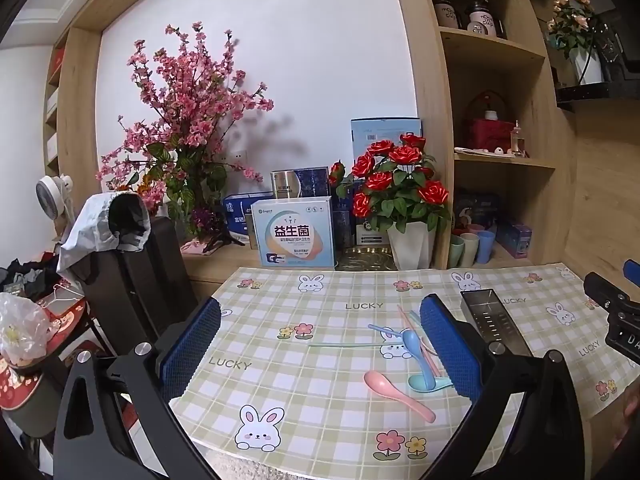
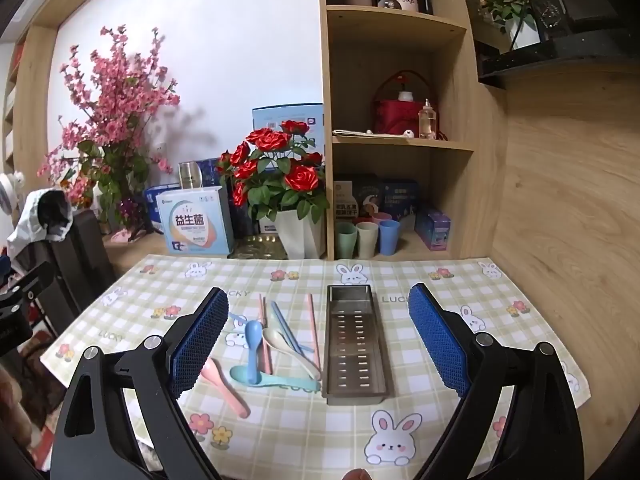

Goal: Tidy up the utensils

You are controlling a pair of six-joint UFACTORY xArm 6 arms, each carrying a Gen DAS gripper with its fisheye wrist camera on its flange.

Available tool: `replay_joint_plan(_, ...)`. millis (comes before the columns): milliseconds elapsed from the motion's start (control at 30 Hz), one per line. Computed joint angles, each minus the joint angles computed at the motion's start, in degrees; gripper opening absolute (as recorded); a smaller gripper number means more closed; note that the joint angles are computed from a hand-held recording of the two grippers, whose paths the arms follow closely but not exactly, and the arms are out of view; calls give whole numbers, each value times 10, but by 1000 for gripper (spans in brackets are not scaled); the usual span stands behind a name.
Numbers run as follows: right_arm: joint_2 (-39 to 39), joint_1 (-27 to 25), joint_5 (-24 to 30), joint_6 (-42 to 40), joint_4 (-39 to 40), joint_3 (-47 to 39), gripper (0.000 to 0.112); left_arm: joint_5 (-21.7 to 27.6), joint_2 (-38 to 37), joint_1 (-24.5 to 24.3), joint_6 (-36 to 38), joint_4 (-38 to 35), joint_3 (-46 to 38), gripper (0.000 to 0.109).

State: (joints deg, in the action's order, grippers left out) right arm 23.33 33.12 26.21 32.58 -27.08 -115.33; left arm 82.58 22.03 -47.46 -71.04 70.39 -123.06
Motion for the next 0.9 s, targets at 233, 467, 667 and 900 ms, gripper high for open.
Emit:
replay_joint_plan(233, 0, 0, 2, -2, 4, 0, 89, 3, -15, -5, -9, 9, 22, 98)
replay_joint_plan(467, -4, 1, 3, -4, 8, 4, 89, 12, -10, -4, -5, 7, 17, 98)
replay_joint_plan(667, 0, -1, 5, -11, 16, -3, 89, 14, -6, -2, -4, 3, 9, 98)
replay_joint_plan(900, 2, -1, 8, -13, 18, -7, 89, 17, -3, -2, -1, 3, 4, 98)
